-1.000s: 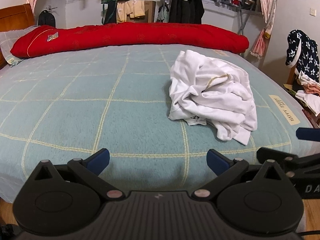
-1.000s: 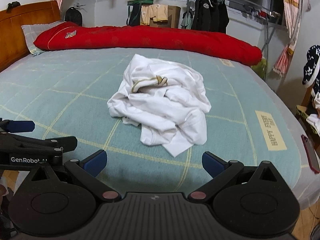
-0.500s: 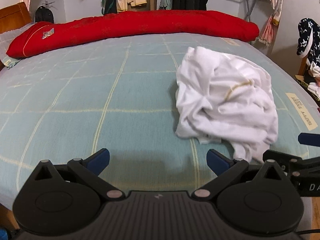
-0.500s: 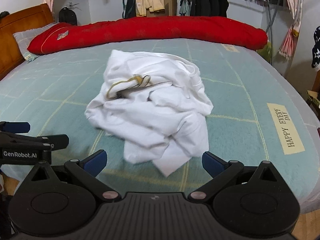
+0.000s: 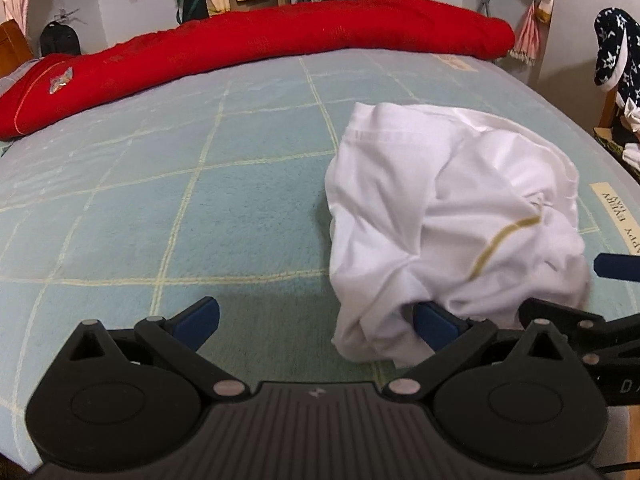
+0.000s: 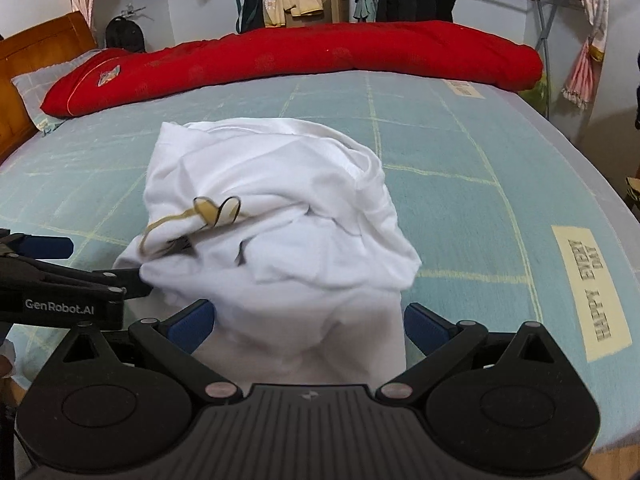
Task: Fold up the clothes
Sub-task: 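Move both tools toward the crumpled white T-shirt and reach into it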
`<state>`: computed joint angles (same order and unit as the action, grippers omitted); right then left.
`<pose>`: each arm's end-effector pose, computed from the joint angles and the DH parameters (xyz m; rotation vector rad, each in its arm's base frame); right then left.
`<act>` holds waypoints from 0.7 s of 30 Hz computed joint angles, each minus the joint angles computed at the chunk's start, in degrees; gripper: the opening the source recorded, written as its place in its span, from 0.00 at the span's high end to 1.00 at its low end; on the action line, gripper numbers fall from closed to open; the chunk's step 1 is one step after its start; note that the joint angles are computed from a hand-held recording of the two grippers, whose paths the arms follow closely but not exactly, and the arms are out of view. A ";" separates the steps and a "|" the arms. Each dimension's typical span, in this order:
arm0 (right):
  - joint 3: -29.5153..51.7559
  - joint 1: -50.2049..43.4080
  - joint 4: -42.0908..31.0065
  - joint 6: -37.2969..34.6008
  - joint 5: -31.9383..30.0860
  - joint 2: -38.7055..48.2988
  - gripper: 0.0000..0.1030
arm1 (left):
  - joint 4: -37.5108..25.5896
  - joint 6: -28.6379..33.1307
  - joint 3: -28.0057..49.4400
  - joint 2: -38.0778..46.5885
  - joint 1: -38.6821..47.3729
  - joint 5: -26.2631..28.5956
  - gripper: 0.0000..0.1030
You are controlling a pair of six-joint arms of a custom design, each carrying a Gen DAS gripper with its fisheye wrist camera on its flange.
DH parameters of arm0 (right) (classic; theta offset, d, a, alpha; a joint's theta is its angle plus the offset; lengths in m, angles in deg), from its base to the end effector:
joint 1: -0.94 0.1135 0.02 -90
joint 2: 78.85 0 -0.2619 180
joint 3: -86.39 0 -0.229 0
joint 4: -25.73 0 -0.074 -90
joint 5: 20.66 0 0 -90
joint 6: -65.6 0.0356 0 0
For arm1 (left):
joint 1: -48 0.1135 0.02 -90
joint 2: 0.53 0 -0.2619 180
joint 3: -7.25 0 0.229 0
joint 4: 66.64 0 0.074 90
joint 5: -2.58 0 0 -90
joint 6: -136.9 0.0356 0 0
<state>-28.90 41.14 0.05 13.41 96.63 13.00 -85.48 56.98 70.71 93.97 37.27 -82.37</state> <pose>0.2367 0.1786 0.1866 0.1428 2.3539 0.0542 0.3013 -0.0603 0.1728 0.4793 2.3925 -0.1126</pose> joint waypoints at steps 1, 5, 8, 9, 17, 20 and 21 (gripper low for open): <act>0.24 -0.62 0.68 -0.71 -0.62 0.68 0.00 | -0.14 0.07 0.87 1.19 -0.20 -0.38 0.01; 0.60 -2.73 3.91 -2.92 -3.64 3.41 0.00 | -0.22 0.31 3.37 5.29 0.03 -0.16 0.01; -0.21 -3.75 6.85 -4.17 -5.59 4.78 0.00 | 0.45 1.67 3.60 6.88 1.61 2.83 0.00; -1.11 -4.16 8.28 -4.52 -6.68 4.82 0.00 | 1.38 2.46 2.99 7.01 2.31 4.01 0.00; -5.78 -5.15 16.54 -6.58 -9.87 6.17 0.00 | 1.63 4.61 2.11 8.92 7.47 13.07 0.00; -7.14 -4.87 19.19 -6.17 -9.27 6.70 0.00 | 3.22 4.82 0.93 9.03 8.26 14.57 0.00; -7.67 -4.97 20.29 -6.15 -9.41 6.75 0.00 | 3.49 4.99 0.80 9.02 8.43 14.81 0.00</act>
